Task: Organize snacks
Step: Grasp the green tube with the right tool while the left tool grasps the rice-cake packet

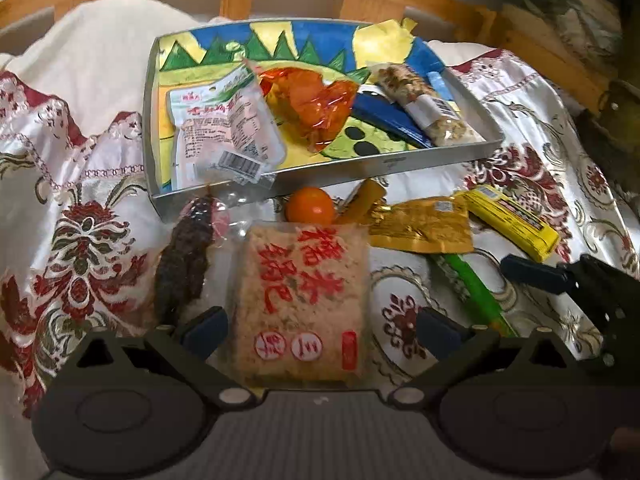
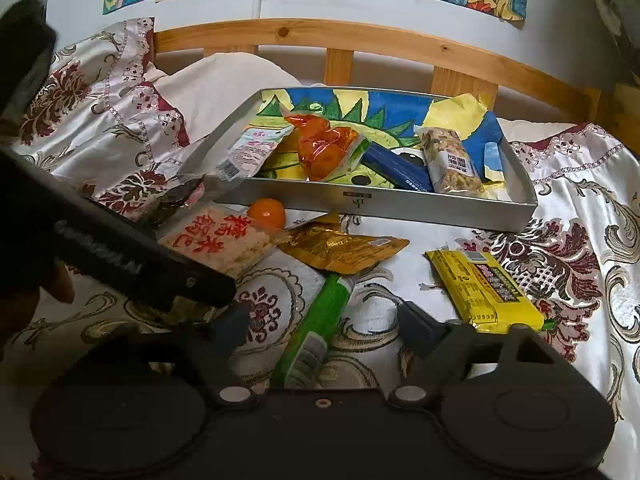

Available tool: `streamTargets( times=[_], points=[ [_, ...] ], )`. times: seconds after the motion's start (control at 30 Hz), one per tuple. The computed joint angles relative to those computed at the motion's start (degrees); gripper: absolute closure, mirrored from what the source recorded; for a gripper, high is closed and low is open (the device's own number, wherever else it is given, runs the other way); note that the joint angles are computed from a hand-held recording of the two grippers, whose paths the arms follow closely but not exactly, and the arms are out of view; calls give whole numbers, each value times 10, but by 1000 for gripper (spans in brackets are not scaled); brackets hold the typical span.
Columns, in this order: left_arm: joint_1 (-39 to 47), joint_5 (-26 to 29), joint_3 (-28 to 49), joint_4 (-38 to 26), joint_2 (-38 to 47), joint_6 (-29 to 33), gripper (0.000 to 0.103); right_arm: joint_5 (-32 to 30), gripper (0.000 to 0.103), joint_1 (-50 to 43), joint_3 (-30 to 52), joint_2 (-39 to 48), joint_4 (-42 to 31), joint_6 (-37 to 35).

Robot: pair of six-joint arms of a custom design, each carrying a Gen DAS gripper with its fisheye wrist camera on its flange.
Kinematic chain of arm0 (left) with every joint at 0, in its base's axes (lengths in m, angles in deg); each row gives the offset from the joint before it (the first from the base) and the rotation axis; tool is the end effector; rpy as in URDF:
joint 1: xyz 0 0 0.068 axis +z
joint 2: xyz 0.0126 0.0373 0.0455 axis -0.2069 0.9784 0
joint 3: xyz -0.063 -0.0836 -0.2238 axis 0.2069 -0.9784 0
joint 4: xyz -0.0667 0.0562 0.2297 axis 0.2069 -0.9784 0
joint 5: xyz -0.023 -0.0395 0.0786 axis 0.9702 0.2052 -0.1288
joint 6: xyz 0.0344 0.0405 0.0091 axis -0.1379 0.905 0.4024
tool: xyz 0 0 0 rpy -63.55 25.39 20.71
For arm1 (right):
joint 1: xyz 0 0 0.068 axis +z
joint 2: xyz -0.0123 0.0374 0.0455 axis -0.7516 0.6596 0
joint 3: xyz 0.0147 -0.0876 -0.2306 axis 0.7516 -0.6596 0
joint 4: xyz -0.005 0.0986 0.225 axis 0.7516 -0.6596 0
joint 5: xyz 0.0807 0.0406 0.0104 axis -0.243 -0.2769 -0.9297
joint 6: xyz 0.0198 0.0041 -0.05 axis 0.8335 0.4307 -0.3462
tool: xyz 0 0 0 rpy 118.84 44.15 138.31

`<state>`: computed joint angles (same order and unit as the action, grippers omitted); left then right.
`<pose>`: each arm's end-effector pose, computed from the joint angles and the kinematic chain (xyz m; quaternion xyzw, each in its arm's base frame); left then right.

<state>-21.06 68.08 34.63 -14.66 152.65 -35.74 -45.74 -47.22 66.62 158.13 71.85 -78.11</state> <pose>0.2818 -0.0465 0.2040 -0.0496 0.9385 -0.0901 0.3296 0.2885 0.0231 0.2017 -0.3173 0.8345 0.1040 0.4382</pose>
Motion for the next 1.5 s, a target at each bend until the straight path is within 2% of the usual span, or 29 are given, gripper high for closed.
streamTargets(
  times=[0.17,0.23,0.37,0.53,0.6,0.8,1.0,1.13,1.2,1.33,1.5],
  points=[
    [3,-15,51,-29,52,-9,8,18,36,6,20,18,-12,-8],
    [-14,-45,66,-44,67,-11,8,28,48,5,24,21,-11,-9],
    [-65,-130,96,-76,94,-7,11,31,57,-1,18,12,-11,-4],
    [-66,-131,89,-87,75,-32,26,25,79,-10,-1,-16,-10,-14],
    [-65,-124,79,-93,58,-45,26,21,84,-18,-4,-26,-20,-18],
    [-75,-133,41,-94,15,-67,26,20,83,-24,-14,-54,-44,-31],
    [-69,-138,71,-100,49,-69,20,20,72,0,25,1,-39,-37],
    [-73,-152,86,-101,68,-71,20,17,71,7,45,32,-43,-30],
    [-77,-157,87,-103,69,-73,25,16,73,5,41,32,-41,-25],
    [-85,-163,84,-116,57,-83,28,13,84,-5,24,11,-44,-29],
    [-91,-150,67,-143,18,-117,28,-2,84,-29,15,-28,-86,-38]
  ],
)
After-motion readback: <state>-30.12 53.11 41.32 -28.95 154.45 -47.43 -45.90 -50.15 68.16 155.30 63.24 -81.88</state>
